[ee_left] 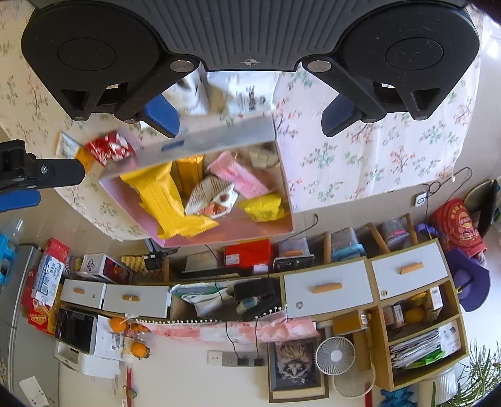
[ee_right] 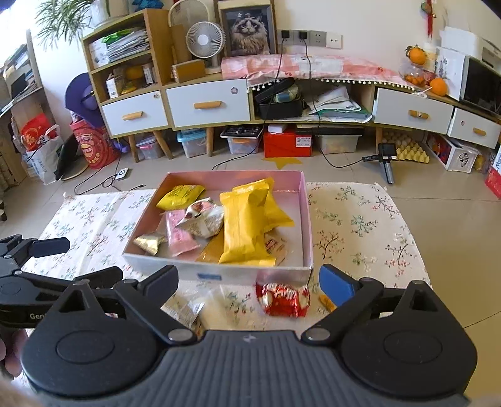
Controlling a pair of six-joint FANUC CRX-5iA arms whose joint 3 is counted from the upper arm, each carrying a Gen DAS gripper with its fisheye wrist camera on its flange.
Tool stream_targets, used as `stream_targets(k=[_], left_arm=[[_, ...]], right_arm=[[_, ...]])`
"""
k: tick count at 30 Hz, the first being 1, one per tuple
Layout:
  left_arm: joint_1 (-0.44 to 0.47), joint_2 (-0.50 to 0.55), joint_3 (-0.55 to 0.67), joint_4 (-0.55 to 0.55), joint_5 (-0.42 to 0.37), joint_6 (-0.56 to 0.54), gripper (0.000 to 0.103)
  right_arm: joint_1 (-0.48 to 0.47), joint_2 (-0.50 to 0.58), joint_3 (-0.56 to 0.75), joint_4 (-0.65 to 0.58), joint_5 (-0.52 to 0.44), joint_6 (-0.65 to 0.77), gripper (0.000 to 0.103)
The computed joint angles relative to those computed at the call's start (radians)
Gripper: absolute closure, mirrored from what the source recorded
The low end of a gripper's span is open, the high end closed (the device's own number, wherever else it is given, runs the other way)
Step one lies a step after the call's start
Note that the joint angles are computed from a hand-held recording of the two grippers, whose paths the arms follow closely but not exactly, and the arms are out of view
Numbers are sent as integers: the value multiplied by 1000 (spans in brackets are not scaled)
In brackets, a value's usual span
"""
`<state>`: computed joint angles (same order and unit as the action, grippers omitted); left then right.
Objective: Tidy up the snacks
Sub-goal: 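Withdraw both open tools from the box toward the remaining snacks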
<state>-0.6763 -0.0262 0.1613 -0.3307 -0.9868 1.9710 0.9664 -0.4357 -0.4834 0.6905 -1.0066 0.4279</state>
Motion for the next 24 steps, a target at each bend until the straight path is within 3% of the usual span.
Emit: stream_targets(k=[9, 17, 24], left_arm=[[-35, -58, -46, -39, -64, 57, 2], [-46, -108, -120, -55, -72, 109, 2], [-16, -155, -193, -18, -15, 77, 2]], right_arm=[[72, -40, -47, 21, -25, -22, 1], [106, -78, -102, 15, -12, -53, 0], [126, -99, -132, 8, -32, -43, 0]])
